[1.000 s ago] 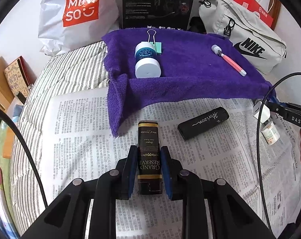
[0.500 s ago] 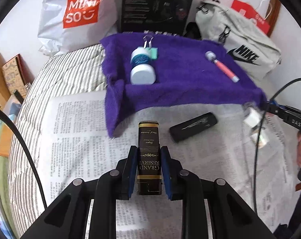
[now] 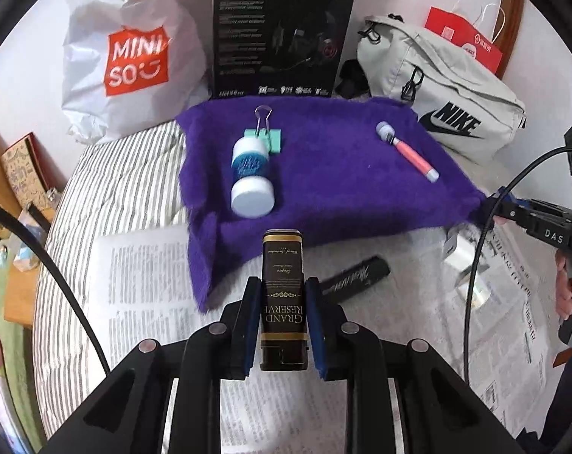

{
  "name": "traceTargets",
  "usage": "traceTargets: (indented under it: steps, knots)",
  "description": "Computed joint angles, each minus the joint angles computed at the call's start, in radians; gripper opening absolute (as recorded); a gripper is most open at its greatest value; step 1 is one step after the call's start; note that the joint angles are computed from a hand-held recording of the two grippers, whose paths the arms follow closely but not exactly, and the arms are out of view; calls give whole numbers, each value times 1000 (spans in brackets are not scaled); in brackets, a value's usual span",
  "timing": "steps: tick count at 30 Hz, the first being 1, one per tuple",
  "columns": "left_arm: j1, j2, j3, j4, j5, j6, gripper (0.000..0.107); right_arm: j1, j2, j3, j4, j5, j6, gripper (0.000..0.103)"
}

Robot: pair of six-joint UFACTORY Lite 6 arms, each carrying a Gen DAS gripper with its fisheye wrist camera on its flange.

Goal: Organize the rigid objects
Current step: 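Carry the black-and-gold tube and blue-lidded jar onto the towel and open both tools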

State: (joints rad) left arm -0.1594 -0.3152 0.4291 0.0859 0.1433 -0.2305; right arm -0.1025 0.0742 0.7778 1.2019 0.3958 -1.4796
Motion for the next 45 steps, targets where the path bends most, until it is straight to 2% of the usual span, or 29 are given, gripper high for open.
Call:
traceTargets:
  steps: [3, 11, 19, 27, 35, 45]
  knots:
    - [-1, 50, 55, -27, -3, 33, 22, 10, 32, 42, -11, 3, 17, 23]
    - [21, 195, 207, -283, -5, 308, 22, 48, 148, 184, -51, 15, 84, 23]
    - [56, 342, 343, -572, 6, 626, 22, 95, 326, 357, -206, -17, 250, 23]
    - [78, 473, 445, -772, 23, 844, 22, 121, 442, 445, -327, -34, 363, 23]
    - [84, 547, 505, -838, 38, 910, 22, 151, 472, 479, -411, -38, 437, 23]
    - [78, 593, 547, -799, 50, 872, 22, 168, 491, 494, -423, -47, 436, 24]
